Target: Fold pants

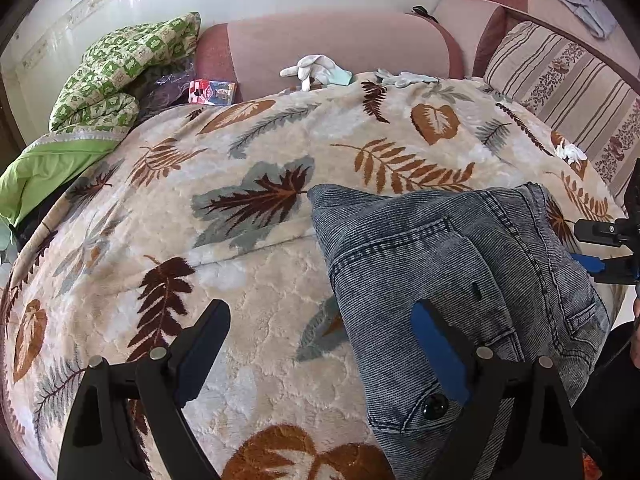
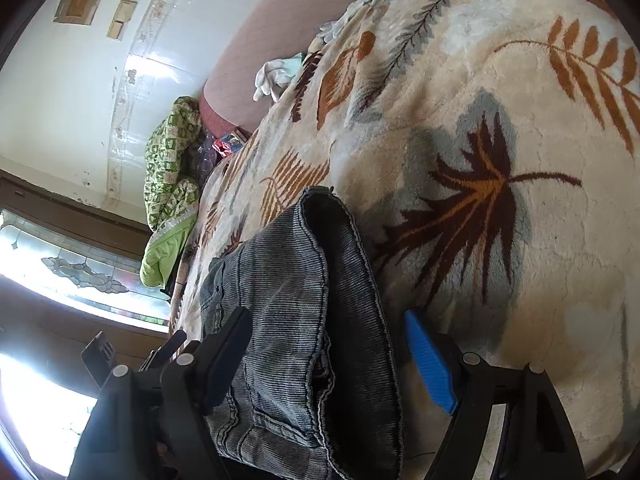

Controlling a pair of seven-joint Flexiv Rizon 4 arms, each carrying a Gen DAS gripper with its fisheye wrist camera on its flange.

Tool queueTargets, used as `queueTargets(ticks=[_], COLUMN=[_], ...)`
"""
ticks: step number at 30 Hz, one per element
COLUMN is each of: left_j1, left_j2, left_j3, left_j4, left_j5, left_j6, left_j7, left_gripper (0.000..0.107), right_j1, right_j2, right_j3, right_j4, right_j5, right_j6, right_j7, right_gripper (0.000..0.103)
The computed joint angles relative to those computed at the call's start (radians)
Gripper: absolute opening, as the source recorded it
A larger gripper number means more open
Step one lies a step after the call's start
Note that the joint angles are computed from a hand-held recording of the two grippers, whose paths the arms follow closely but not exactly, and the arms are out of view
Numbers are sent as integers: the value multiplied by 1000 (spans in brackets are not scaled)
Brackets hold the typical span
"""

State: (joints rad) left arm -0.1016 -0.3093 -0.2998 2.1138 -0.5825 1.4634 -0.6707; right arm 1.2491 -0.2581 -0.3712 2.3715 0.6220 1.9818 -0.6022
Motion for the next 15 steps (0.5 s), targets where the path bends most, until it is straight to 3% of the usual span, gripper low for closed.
queueTargets(ticks=[5, 15], left_j1=[2, 13], left_j2=[1, 4], left_j3=[-2, -19], left_j4=[3, 8], left_j5=[1, -25], left_j6=[3, -11], left_j7=[-1, 18], left_gripper=[92, 92], right_j1=[-59, -37], right_j2=[-9, -12], right_j3=[65, 46], right_j4=[-12, -22], right_j5=[-18, -14], right_j6=[9, -6], right_j7=[2, -5], right_gripper=[80, 80])
